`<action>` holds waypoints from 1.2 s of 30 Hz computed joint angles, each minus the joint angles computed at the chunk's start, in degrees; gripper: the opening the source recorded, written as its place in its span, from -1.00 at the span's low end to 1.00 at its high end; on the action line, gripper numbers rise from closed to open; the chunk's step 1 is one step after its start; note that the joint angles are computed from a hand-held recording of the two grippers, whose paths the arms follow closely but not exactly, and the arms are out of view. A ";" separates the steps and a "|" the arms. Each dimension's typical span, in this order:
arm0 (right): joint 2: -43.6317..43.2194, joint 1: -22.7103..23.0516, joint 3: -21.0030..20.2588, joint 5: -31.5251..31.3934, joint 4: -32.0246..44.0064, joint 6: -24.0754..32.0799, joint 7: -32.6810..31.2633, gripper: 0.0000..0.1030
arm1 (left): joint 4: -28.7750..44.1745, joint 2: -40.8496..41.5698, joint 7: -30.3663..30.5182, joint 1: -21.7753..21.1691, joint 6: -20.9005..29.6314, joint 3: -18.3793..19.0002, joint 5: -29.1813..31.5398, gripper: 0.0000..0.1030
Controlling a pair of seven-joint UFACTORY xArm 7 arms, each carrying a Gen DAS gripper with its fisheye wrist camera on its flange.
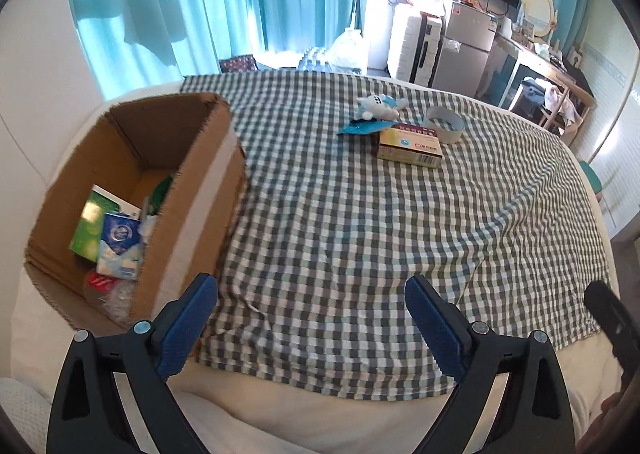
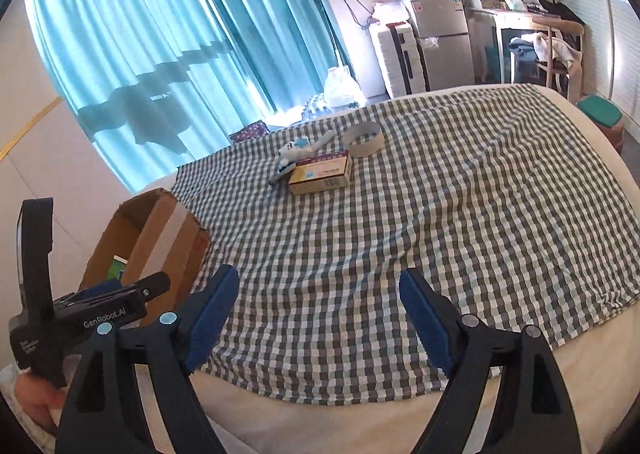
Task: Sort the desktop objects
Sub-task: 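Move both tools back over the remaining items on the cloth, then grasp the blue-backed blister pack with the left tool while the right tool grasps the tape roll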
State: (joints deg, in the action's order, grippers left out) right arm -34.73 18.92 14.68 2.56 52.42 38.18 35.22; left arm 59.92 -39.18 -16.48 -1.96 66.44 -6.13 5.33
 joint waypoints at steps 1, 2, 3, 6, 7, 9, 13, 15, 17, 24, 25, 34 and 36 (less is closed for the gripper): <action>0.43 0.28 -0.46 0.36 -0.03 0.01 -0.43 0.61 | 0.16 1.00 -0.22 -0.09 -0.34 -0.08 -0.29 0.89; 1.30 0.32 -0.80 0.49 0.21 0.16 -0.90 0.61 | 0.41 1.99 -0.30 -0.14 -0.50 -0.22 -0.28 0.89; 1.95 0.07 -0.76 0.26 0.35 0.14 -0.99 0.61 | 0.73 3.09 -0.45 -0.10 -0.68 -0.52 0.04 0.89; 3.82 -0.04 -1.44 0.31 0.62 -0.35 -2.07 0.61 | 1.81 6.66 -1.22 -0.21 -1.99 -1.17 0.88 0.89; 4.73 -0.19 -1.68 0.25 0.94 -0.60 -2.46 0.62 | 2.25 8.09 -1.71 -0.33 -2.82 -1.30 0.93 0.89; 6.23 -0.69 -1.97 -0.19 1.37 -1.21 -3.07 0.67 | 3.26 10.88 -2.16 -0.77 -4.15 -1.16 0.83 0.89; 10.69 -2.42 -2.13 -2.42 3.19 -2.69 -3.64 0.69 | 5.91 17.72 -4.16 -1.23 -7.84 -0.82 0.99 0.89; 13.66 -2.86 -2.93 -2.57 4.51 -3.61 -4.30 0.69 | 8.06 21.66 -5.67 -1.42 -9.21 -0.53 1.00 0.89; 16.83 -2.94 -3.91 -2.15 5.93 -4.56 -5.39 0.69 | 10.36 25.92 -7.35 -1.56 -11.09 -0.51 2.41 0.89; 30.00 -4.03 -5.96 -3.92 14.42 -6.76 -10.05 0.69 | 20.80 41.13 -9.24 -3.25 -12.90 1.57 8.01 0.89; 32.10 -4.08 -6.23 -3.92 16.45 -6.53 -10.80 0.69 | 22.05 42.99 -9.70 -3.54 -13.10 2.08 8.84 0.89; 53.33 -2.31 -8.99 -7.38 39.20 -6.65 -12.12 0.69 | 29.77 52.21 -6.65 -5.44 -14.90 4.87 10.07 0.89; 56.76 -2.13 -9.18 -6.54 43.22 -5.76 -12.44 0.69 | 30.69 53.17 -6.62 -5.79 -15.57 5.25 10.47 0.89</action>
State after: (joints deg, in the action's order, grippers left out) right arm 22.04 16.80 5.50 -3.99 95.64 32.43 22.78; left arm 90.61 13.99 -23.10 -7.75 50.87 -0.88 15.80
